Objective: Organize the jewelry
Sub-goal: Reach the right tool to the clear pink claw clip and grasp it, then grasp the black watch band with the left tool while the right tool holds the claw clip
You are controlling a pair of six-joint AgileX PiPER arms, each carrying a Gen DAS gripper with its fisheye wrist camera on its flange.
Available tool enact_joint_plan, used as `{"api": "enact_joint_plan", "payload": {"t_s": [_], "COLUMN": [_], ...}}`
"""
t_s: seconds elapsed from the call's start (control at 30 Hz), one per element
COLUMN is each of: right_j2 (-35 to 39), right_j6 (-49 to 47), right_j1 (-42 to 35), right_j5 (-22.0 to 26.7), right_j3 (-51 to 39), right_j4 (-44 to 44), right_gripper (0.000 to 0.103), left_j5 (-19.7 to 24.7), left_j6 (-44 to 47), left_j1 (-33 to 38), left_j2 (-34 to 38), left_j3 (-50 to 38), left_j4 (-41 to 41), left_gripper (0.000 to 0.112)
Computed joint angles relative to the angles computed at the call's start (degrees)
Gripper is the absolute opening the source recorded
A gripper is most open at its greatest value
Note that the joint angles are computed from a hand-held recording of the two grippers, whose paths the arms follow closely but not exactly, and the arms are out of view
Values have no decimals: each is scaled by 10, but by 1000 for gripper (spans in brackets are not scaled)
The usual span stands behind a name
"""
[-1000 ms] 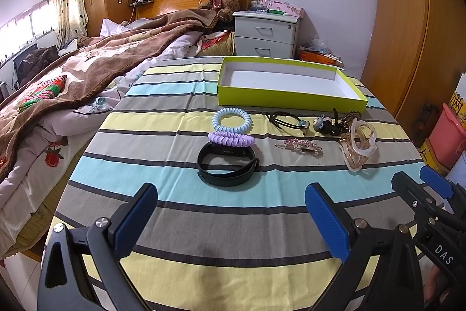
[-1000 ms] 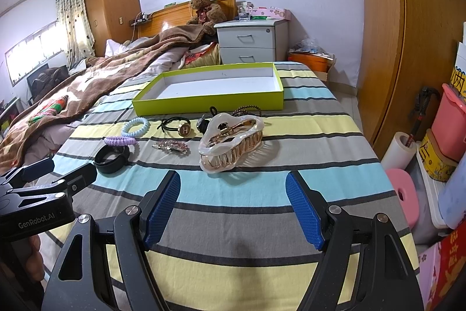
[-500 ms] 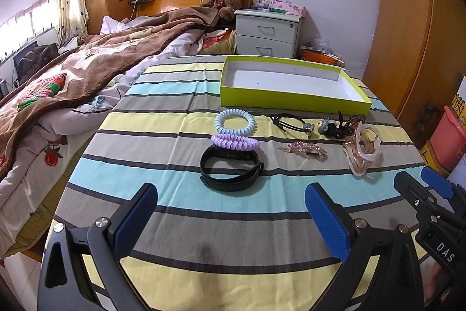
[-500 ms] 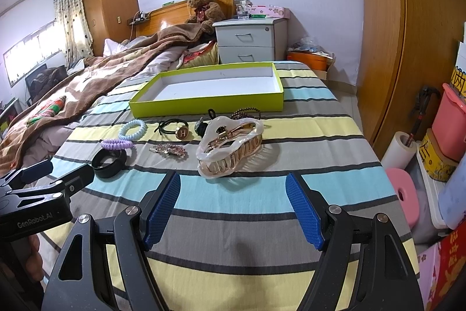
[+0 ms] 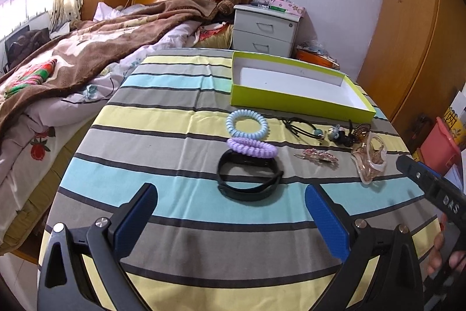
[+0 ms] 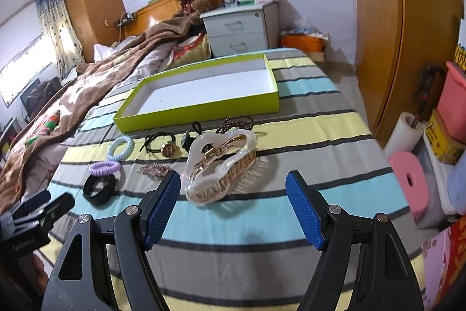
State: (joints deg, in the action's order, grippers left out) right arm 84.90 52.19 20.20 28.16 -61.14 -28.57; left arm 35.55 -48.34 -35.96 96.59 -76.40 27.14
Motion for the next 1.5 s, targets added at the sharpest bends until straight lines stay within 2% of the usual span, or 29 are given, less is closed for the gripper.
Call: {"api": "enact_joint_plan", "payload": {"t_s": [0.17, 0.27, 0.33, 0.43, 0.5, 0.67, 0.7, 0.73, 0.8, 0.97, 1.07, 1.17, 1.23, 1.3, 1.5], "right_j2": [43, 75, 91, 105, 114, 127, 121, 121, 120, 104, 98, 89, 82, 76, 65], "right_j6": [-40, -66, -85, -106, -120, -141, -150, -148, -150, -169, -170, -183, -179, -183, -215], "right_j1": [-11, -15, -19, -26, -31, -45, -49, -49, -48, -48, -46, -55, -56, -60, -82], "right_j5": [30, 66, 80, 92, 102, 114, 107, 112, 123, 126, 133, 135, 136, 134, 111], "right_j3": [-53, -90, -108, -125, -136, -146, -140, -142, -145, -131, -129, -123, -116, -108, -87], "right_j4": [42, 63, 80, 100, 115, 134, 143, 138, 127, 119, 97, 95, 77, 76, 114], "right_gripper": [73, 63, 51, 49, 49, 48, 41, 29, 22, 13, 12, 11, 12, 12, 12], "left_j5": [-8, -2, 0, 2, 9, 8, 6, 6, 4, 4, 20, 48, 46, 47, 108], "left_j6": [44, 65, 75, 102, 93, 129, 140, 152, 160, 178, 212, 200, 208, 206, 182], "left_j1": [25, 37, 43, 56, 56, 69, 71, 74, 78, 82, 90, 88, 91, 92, 83], "left_j2": [3, 11, 16, 22, 27, 33, 33, 34, 37, 43, 56, 70, 72, 73, 114], "left_j3": [1, -9, -15, -22, -29, -38, -38, -40, -43, -51, -67, -86, -86, -86, -142], "left_j4": [-52, -76, -86, -122, -110, -146, -157, -169, -176, -194, -233, -219, -229, -227, -180], "left_gripper": [103, 103, 103, 103, 102, 101, 101, 100, 97, 96, 96, 96, 96, 91, 82]}}
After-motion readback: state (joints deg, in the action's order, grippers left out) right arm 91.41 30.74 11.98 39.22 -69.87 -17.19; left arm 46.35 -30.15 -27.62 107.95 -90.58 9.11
